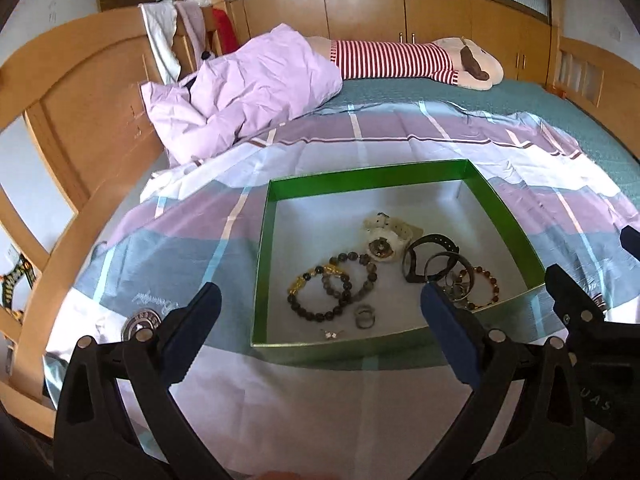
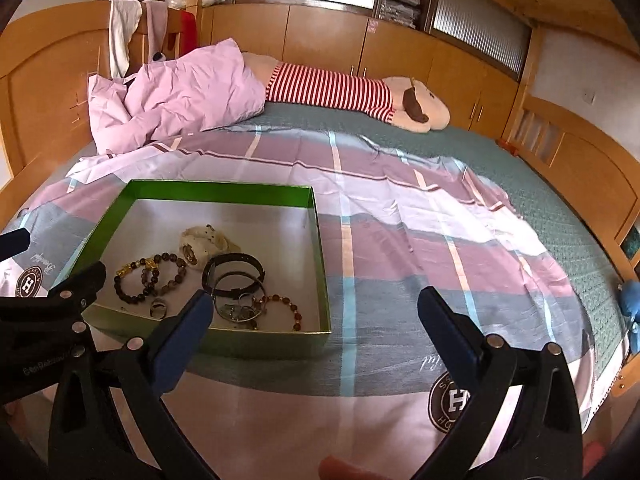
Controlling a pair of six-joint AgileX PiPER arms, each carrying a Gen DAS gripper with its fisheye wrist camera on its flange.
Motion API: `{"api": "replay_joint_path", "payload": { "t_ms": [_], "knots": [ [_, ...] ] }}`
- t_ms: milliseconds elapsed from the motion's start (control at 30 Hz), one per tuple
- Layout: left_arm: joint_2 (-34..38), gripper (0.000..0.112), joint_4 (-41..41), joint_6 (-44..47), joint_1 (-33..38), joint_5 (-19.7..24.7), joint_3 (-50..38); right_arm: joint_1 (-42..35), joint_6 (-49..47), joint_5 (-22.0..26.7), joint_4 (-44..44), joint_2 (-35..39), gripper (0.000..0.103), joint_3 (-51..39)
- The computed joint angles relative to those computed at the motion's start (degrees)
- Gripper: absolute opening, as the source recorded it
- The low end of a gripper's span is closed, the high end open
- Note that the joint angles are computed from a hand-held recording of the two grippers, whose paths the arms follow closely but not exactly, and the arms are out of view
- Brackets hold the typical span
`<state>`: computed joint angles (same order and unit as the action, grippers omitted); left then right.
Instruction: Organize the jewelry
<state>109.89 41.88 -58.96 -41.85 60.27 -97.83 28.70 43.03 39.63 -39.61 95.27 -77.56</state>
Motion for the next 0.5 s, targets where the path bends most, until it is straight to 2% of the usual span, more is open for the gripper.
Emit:
{"api": "replay_joint_path", "payload": {
  "t_ms": [133,500],
  "knots": [
    [-0.7,0.099,0.6,-0.9,-0.3,0.2,1.2,0.8,1.9,0.2,-2.3,-0.4,0.1,0.7],
    [-0.7,0.099,0.6,-0.8,-0.4,0.8,1.1,0.3,0.8,0.1,-1.0,-0.4,0.1,0.7]
  ]
}}
